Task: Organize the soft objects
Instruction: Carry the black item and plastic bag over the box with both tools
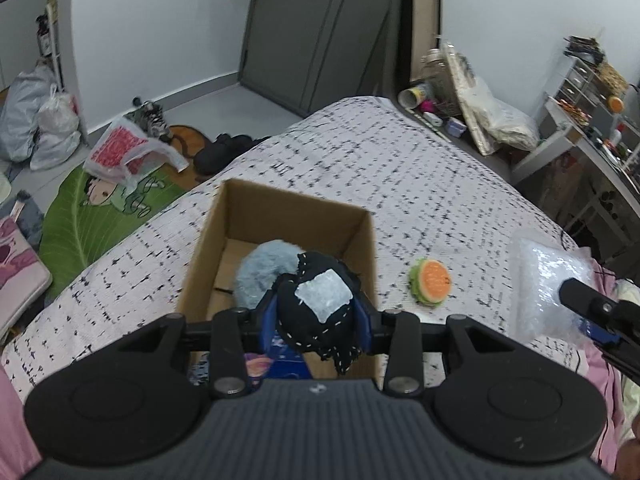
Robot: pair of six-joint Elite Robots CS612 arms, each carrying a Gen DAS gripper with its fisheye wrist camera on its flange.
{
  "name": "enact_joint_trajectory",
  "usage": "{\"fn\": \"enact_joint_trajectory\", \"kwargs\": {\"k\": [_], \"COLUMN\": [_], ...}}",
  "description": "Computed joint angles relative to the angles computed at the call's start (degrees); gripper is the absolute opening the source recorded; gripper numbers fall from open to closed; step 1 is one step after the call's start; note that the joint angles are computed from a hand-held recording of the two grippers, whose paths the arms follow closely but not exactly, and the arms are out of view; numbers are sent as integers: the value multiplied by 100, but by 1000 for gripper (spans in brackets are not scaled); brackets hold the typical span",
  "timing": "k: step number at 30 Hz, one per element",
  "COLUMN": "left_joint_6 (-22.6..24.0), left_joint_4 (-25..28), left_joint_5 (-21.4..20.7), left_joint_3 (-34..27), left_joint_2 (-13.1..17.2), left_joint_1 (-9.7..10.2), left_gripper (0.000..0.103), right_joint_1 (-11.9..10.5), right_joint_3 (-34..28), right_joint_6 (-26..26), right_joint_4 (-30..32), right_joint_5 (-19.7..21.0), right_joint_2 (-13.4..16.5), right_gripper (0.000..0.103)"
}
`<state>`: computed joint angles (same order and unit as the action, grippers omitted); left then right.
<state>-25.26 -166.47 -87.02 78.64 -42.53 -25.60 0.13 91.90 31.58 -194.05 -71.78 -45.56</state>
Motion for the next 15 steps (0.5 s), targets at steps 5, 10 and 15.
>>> {"fn": "enact_joint_trajectory", "kwargs": {"k": [5,10,15], "left_joint_6": [-141,-248,-267], "left_joint_4": [157,262,406], "left_joint_5": [13,-6,-1], "left_joint_3": [-101,-166,-242], "left_joint_2": [99,186,246], "left_joint_1": [96,178,234], "left_gripper": [39,41,54], "right_joint_1": [65,143,229], "right_joint_3": [-137,-261,-410], "right_joint_6": [-104,-231,-362], "right_joint_4": [217,402,581], "right_joint_5": [36,78,134], "right_joint_2": [65,133,205], "right_gripper": [26,26,26]}}
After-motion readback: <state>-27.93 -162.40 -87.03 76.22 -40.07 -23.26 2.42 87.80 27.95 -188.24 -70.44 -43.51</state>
